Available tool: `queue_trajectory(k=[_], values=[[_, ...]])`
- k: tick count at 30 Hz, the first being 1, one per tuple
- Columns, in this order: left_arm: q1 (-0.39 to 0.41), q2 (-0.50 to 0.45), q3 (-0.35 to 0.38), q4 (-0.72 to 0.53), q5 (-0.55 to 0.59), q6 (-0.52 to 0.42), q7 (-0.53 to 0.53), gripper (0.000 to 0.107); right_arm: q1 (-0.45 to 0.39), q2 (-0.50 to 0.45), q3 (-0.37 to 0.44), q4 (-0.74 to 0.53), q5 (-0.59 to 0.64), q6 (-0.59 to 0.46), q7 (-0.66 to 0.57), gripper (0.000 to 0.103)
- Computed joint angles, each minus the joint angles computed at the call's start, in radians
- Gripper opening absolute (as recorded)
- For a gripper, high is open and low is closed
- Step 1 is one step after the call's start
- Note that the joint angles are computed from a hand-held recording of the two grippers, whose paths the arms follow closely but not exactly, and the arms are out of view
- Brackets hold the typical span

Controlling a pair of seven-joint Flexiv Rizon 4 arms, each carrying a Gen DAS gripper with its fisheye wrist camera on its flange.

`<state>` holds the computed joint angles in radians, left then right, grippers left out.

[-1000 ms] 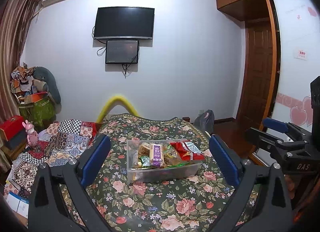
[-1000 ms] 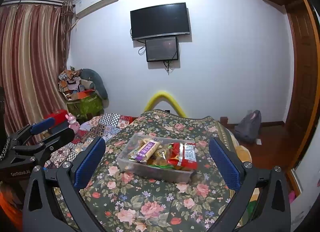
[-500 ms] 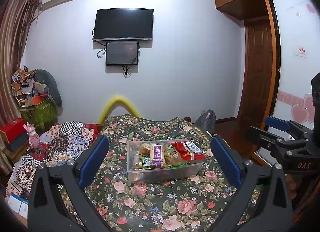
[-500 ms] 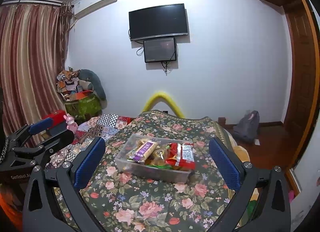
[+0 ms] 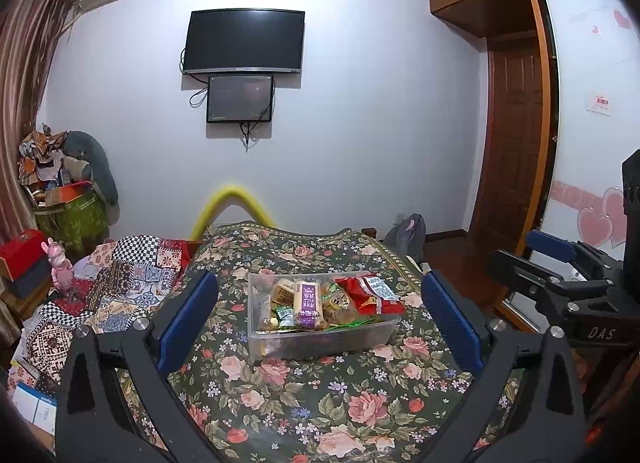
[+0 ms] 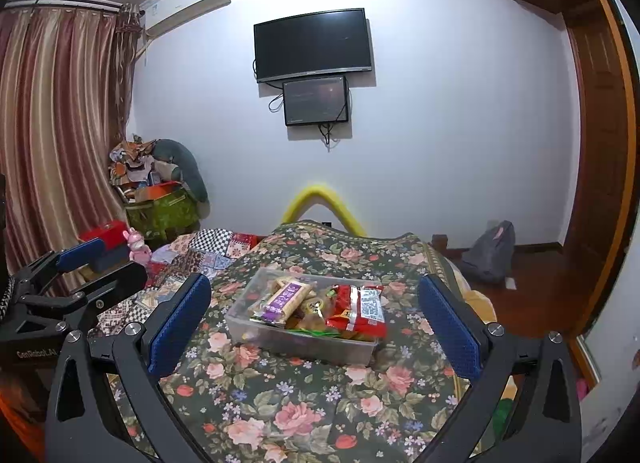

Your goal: Organize snacks

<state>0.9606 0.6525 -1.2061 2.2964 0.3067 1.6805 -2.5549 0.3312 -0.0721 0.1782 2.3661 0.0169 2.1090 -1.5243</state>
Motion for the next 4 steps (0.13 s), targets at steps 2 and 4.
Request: queue_trajectory(k=[2, 4], values=[[-0.001, 0.000, 0.001, 0.000, 0.000, -0.001, -0.001, 0.103, 0.000, -0.001, 0.000, 0.000, 0.001, -0.001, 0.000, 0.103], [-0.001, -0.002, 0.002, 0.001, 0.001, 0.000, -0.001, 0.103, 0.001, -0.003, 0.001, 0.001, 0.002, 0.001, 0.002, 0.103]])
